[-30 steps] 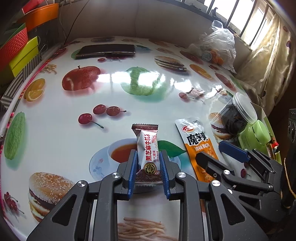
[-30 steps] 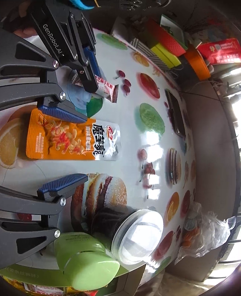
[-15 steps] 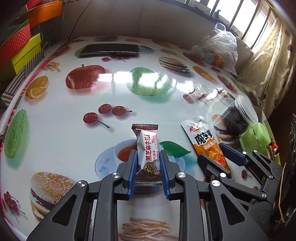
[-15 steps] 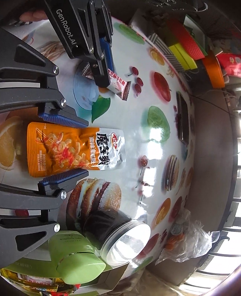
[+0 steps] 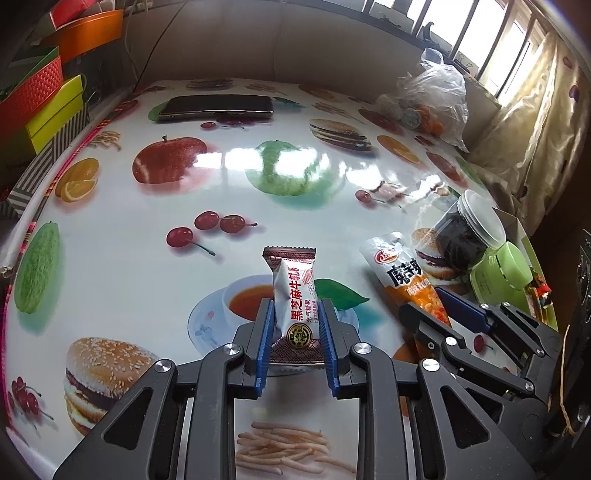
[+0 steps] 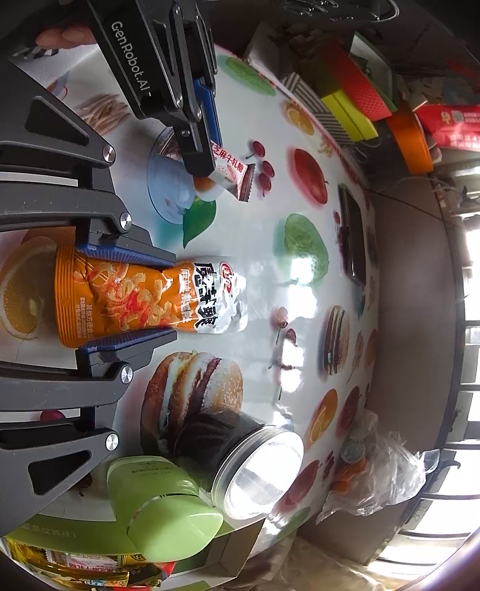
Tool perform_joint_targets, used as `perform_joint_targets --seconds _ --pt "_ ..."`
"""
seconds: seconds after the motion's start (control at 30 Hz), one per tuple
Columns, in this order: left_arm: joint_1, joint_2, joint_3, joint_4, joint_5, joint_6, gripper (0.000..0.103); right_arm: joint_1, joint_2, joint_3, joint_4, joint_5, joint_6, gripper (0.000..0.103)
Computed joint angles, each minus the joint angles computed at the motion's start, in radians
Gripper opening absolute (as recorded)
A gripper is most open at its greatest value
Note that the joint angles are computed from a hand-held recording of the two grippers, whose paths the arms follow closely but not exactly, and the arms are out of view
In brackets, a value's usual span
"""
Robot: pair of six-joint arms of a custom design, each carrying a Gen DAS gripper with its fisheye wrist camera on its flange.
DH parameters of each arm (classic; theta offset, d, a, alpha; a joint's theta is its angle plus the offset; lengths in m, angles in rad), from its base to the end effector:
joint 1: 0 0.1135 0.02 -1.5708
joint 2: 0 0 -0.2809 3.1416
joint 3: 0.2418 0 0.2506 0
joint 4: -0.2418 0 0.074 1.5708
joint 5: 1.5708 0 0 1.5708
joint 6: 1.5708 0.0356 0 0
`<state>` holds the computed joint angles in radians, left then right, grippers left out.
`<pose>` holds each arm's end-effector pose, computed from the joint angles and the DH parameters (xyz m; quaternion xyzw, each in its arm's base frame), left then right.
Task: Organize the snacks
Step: 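Carry the white candy with the left tool while the right carries the orange bag to the box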
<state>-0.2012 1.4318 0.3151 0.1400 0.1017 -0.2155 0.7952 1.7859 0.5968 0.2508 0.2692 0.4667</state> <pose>0.1982 -0.0441 0.1087 0.0081 0.9550 -0.1080 0.2759 0.2100 0.2007 0.0971 -0.1128 0.9360 0.0788 0.3241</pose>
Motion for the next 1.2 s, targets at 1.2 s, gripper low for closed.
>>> perform_joint_targets --seconds 1.2 --pt "-0.469 -0.258 0.118 -0.276 -0.272 -0.194 0.025 -0.045 -0.587 -0.223 -0.227 0.069 0.027 0.032"
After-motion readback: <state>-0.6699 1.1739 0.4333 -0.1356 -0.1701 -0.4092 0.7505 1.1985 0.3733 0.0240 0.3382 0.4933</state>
